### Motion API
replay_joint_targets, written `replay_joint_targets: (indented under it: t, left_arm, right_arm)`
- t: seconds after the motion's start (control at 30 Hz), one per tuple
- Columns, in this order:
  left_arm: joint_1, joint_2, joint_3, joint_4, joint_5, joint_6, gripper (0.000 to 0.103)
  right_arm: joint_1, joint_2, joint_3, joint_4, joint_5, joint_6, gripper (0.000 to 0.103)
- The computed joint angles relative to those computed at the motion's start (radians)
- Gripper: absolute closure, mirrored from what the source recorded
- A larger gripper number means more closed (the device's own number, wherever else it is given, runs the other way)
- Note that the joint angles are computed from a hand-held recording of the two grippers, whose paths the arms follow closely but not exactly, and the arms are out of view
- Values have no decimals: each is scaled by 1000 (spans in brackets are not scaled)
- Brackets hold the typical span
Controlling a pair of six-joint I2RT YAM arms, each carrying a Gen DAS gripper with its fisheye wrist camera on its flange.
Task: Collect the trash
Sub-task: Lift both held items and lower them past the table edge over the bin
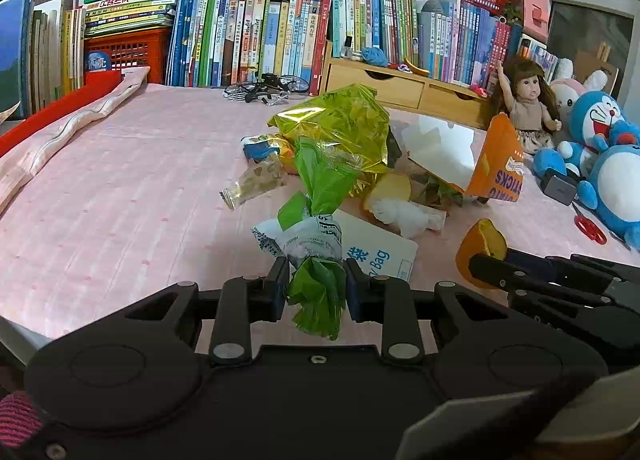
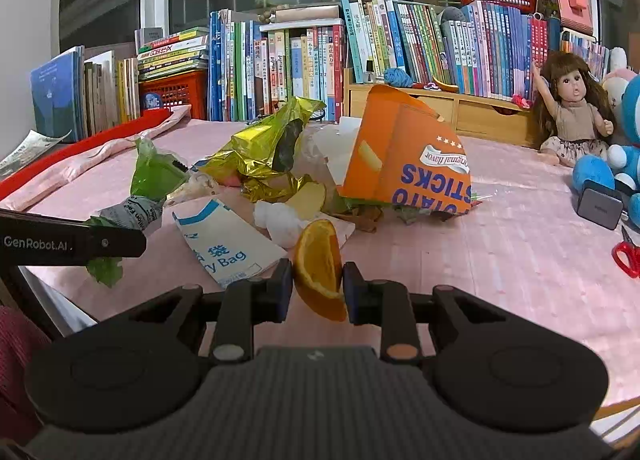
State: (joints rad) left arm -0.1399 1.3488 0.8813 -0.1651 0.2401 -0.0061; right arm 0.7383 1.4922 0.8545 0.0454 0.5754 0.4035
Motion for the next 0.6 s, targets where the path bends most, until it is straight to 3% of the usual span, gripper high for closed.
replay_joint_targets:
  t: [0.6]
  left_arm:
    - [-7, 9, -6, 12, 0, 22, 76]
  right_arm:
    - [9, 1, 0, -1, -9, 5, 71]
